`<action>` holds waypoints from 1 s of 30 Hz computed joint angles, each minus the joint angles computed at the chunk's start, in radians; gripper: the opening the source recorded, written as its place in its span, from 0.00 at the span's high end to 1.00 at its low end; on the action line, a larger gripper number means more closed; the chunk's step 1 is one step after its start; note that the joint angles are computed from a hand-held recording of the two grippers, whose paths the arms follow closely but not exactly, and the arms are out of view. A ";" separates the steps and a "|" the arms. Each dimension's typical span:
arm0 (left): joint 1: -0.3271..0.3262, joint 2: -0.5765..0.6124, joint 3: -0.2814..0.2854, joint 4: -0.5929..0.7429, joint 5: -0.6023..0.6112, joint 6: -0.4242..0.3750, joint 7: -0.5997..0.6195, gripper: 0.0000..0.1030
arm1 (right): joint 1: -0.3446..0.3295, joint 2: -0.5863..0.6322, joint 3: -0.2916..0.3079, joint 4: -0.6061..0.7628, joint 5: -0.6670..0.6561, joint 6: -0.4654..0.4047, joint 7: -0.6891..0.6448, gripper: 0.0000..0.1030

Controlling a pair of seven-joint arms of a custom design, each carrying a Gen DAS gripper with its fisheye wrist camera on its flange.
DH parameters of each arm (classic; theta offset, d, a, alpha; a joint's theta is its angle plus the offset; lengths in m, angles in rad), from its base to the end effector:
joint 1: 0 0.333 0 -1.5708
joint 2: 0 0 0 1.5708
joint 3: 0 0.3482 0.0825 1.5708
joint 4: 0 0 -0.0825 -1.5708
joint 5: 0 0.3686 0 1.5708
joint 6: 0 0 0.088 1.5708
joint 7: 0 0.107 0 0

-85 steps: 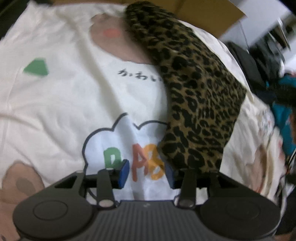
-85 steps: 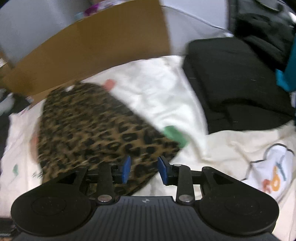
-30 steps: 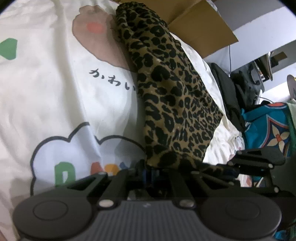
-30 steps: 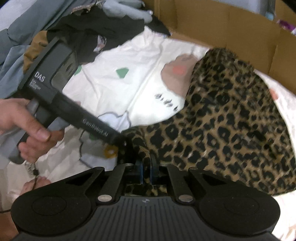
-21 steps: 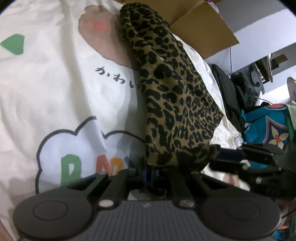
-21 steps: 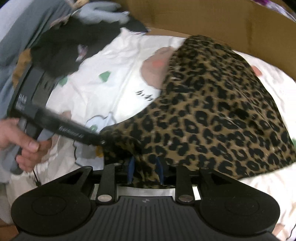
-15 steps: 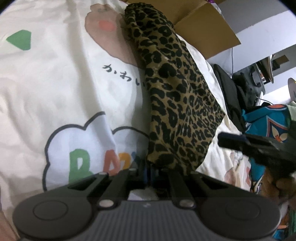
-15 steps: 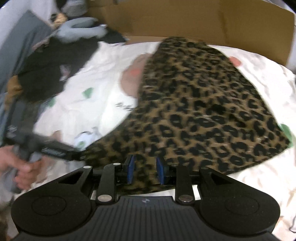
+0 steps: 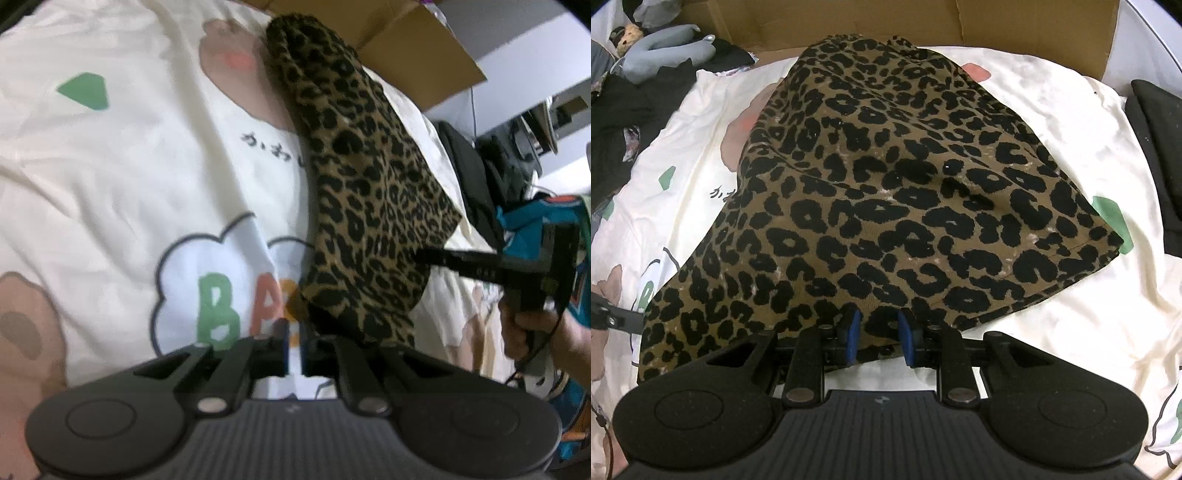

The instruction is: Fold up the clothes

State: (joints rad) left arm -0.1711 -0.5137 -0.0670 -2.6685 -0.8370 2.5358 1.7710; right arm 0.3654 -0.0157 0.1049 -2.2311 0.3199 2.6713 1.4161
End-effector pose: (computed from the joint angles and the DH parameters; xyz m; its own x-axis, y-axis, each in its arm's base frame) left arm 0.3644 -0.0811 0.4725 0.0594 -0.8316 0.5521 -0.9263 -0.2520 -0.2800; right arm 0.4913 0.2394 0.4683 0.3979 -0.8987 -0.1845 -0.8518 -0.2872 -0.4382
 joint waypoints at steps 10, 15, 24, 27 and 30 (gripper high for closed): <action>-0.044 0.072 0.005 0.047 -0.092 0.088 0.084 0.87 | -0.003 -0.003 -0.004 -0.015 0.014 0.015 -0.022 0.72; -0.037 0.108 -0.028 0.064 -0.043 0.087 0.088 0.73 | -0.006 -0.005 -0.007 -0.018 0.023 0.015 -0.036 0.72; -0.044 0.100 -0.068 0.053 0.127 0.061 0.063 0.52 | -0.005 -0.017 -0.009 -0.035 0.015 0.024 -0.030 0.72; -0.055 0.096 -0.070 0.053 0.149 0.055 0.068 0.46 | -0.004 -0.021 -0.010 -0.038 0.007 0.023 -0.020 0.72; -0.065 0.092 -0.073 0.053 0.162 0.045 0.069 0.40 | -0.003 -0.025 -0.012 -0.042 -0.002 0.020 -0.010 0.71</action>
